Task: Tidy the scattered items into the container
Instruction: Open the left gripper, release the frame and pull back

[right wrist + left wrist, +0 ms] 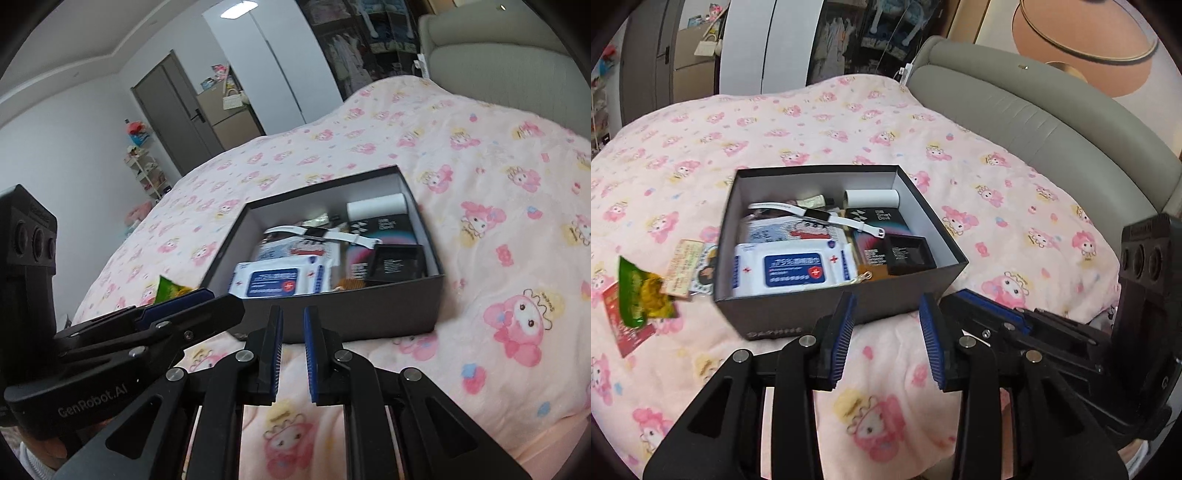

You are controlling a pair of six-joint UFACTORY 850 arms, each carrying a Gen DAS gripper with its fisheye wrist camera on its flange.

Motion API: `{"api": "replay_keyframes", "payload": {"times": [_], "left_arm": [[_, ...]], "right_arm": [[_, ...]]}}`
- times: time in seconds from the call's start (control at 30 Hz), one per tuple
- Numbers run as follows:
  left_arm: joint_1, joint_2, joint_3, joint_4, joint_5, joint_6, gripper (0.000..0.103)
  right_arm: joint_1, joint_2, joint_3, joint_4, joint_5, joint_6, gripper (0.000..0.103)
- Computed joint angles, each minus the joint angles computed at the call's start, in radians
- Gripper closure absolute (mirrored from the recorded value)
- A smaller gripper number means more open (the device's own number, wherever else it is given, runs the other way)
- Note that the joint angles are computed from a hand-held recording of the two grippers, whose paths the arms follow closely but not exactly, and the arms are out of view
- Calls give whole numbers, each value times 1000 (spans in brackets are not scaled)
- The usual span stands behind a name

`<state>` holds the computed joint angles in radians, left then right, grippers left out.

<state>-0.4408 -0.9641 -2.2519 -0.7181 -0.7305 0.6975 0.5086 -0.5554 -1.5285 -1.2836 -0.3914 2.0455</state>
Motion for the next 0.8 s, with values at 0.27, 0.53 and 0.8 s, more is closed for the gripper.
{"api": "replay_keyframes", "payload": {"times": [0.27,0.53,0.8], "left_arm": [[67,150,250,-154,64,154,67],[132,218,377,-221,95,234,67],[186,228,427,-274,104,252,67]], "right_arm": [[60,-47,-96,106,-19,-136,94],[99,-147,-251,291,-33,-390,94],[120,-262,-422,494,-76,-641,94]]}}
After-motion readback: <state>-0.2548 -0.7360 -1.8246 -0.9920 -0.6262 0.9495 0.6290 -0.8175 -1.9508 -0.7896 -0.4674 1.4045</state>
